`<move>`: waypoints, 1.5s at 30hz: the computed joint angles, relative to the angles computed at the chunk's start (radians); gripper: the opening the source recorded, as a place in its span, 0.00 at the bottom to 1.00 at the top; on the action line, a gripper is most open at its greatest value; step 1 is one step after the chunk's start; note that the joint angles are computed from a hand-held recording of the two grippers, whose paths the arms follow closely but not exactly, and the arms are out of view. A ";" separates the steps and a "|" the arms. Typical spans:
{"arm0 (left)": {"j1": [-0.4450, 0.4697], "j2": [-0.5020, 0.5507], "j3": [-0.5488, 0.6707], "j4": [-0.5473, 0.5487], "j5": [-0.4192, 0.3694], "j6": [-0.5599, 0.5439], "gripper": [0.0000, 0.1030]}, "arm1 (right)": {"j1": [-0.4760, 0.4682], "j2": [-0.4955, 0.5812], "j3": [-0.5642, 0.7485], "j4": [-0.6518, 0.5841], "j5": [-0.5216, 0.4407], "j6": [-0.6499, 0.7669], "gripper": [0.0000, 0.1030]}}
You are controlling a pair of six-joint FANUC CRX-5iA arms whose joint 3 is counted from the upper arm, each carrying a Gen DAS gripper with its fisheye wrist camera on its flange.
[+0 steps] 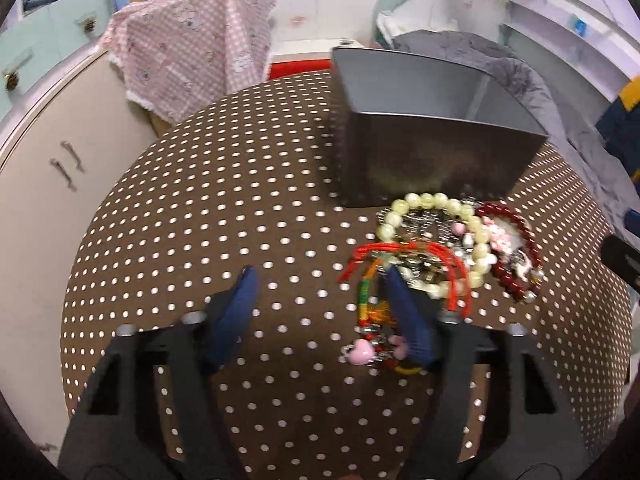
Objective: Organize jewelry
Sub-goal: 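Grasp the red string bracelet with the left tool while the right tool grasps a pink charm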
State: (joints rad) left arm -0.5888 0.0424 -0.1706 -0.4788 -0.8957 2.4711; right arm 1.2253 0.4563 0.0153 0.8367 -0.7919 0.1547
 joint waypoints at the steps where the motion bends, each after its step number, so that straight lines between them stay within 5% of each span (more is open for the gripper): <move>1: -0.003 0.003 0.005 0.004 -0.003 -0.025 0.33 | -0.001 0.003 0.003 -0.004 0.002 0.006 0.93; 6: 0.013 -0.026 -0.038 0.053 0.069 -0.081 0.05 | -0.005 0.011 0.014 -0.017 0.011 0.027 0.93; 12: 0.031 -0.121 -0.122 0.066 0.163 -0.044 0.04 | -0.004 0.010 0.016 -0.029 0.020 0.040 0.93; 26: 0.006 -0.288 -0.202 -0.001 0.170 0.071 0.04 | 0.031 0.050 0.089 -0.107 0.128 0.215 0.91; 35: 0.017 -0.331 -0.243 0.019 0.173 0.079 0.04 | 0.044 0.145 0.306 -0.468 0.189 0.705 0.72; 40: 0.051 -0.332 -0.277 0.059 0.180 0.060 0.04 | 0.040 0.252 0.506 -0.656 0.087 0.991 0.58; 45: 0.090 -0.334 -0.315 0.095 0.203 0.048 0.04 | 0.037 0.321 0.615 -0.710 0.021 1.095 0.45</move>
